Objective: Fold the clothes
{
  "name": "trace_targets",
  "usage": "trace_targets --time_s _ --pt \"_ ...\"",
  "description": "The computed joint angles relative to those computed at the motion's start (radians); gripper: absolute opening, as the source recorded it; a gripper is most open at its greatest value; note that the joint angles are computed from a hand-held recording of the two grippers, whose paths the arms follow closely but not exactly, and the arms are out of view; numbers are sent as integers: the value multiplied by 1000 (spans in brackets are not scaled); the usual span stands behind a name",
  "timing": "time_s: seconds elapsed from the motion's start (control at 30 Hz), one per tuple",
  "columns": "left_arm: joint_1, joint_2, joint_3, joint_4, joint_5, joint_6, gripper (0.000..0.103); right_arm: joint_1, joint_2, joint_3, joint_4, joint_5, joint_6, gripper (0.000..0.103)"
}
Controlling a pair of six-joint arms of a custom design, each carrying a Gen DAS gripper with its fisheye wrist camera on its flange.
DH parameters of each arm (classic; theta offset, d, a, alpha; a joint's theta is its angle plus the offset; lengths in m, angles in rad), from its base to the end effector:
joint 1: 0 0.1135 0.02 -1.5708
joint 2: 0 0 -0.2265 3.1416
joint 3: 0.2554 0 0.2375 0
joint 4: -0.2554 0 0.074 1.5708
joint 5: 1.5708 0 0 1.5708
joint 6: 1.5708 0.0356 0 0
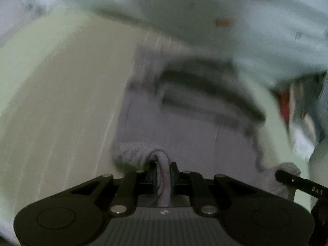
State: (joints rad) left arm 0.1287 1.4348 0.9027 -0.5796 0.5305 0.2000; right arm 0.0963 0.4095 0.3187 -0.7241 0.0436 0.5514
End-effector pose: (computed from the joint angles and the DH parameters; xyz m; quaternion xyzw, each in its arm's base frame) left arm 0.2643 0.0160 0.1792 0.0931 0.9370 -0.2159 0.2584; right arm 0.1213 0.0102 0.1629 0.2175 0.9034 0.0982 0.3562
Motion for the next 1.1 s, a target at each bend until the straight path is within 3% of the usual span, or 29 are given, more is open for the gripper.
trace_targets --time_s 0.2,0.33,0.4,0.47,0.53,0.6,0.63,0.67,0.83,0.87,0.9,0.93,0.97,1.0,1.07,1.1 --pt "-78 188 306 139 75 -234 14 -245 337 173 362 -103 -107 15" --pt "-152 377 440 217 -5 -296 16 -291 574 219 581 -65 -152 19" --pt "-196 509 522 190 -97 -291 21 -306 751 239 678 -63 -144 26" --pt "-205 614 621 101 -110 -307 24 -301 940 283 716 -34 -133 49" --pt "-195 642 632 82 -93 -355 30 -296 1052 330 687 -24 -103 51" --pt "-183 619 602 82 -78 -359 50 -309 1025 292 687 -70 -63 61" --pt "-178 608 586 82 -71 -342 53 -313 998 277 667 -79 -40 70" --pt "-174 601 575 80 -65 -317 54 -318 969 264 643 -87 -26 75" --pt "-160 597 528 57 -54 -252 53 -352 858 162 631 -142 13 79" --pt "-157 604 528 46 -48 -248 52 -357 865 156 641 -156 25 76" --pt "-157 610 527 45 -45 -245 45 -361 880 154 655 -175 29 73" --pt "-158 618 534 40 -47 -239 36 -366 895 153 669 -193 34 61" --pt "-160 627 547 29 -52 -233 18 -370 904 153 676 -212 29 42" --pt "-162 636 560 17 -57 -226 15 -376 904 156 676 -232 13 34" --pt "-151 631 570 14 -30 -227 13 -388 905 162 675 -271 -18 7" --pt "-143 623 577 10 -11 -230 13 -394 899 168 667 -291 -33 7"
